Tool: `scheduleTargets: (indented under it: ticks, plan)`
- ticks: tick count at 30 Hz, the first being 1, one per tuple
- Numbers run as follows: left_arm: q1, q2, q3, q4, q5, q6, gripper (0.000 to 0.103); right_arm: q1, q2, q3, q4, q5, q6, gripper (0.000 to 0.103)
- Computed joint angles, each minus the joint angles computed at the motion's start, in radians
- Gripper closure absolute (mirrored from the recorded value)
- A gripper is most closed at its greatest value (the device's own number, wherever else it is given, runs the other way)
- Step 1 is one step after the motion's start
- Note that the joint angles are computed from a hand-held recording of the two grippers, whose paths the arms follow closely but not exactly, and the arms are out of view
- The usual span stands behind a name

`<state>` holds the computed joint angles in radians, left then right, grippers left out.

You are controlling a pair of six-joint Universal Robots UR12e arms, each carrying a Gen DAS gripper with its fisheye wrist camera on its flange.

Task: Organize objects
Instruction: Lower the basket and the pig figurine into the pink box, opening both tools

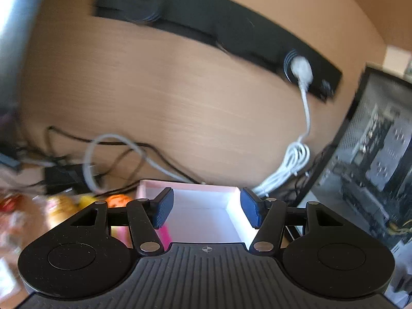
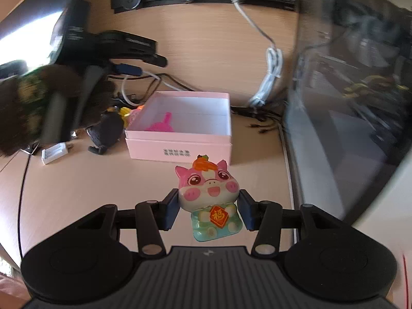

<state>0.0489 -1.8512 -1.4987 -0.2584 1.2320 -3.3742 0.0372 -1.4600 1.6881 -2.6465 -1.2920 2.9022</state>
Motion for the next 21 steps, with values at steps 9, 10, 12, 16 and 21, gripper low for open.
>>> scheduleTargets:
  ticks: [9, 10, 12, 16, 21]
  plan:
    - [0.045, 0.172, -0.22, -0.151, 0.163, 0.121, 0.041, 0.032, 0.168, -0.207, -0.088, 0.051, 0.022, 0.056]
    - [0.046, 0.183, -0.236, -0.169, 0.18, 0.13, 0.041, 0.036, 0.189, -0.237, -0.098, 0.054, 0.035, 0.056]
    - [0.052, 0.204, -0.264, -0.192, 0.21, 0.137, 0.041, 0.048, 0.239, -0.307, -0.111, 0.045, 0.052, 0.052]
    - [0.077, 0.236, -0.302, -0.226, 0.232, 0.143, 0.041, 0.078, 0.304, -0.404, -0.087, -0.035, 0.066, 0.017]
    - [0.095, 0.239, -0.313, -0.187, 0.233, 0.113, 0.041, 0.08, 0.283, -0.361, -0.029, 0.043, 0.056, 0.004]
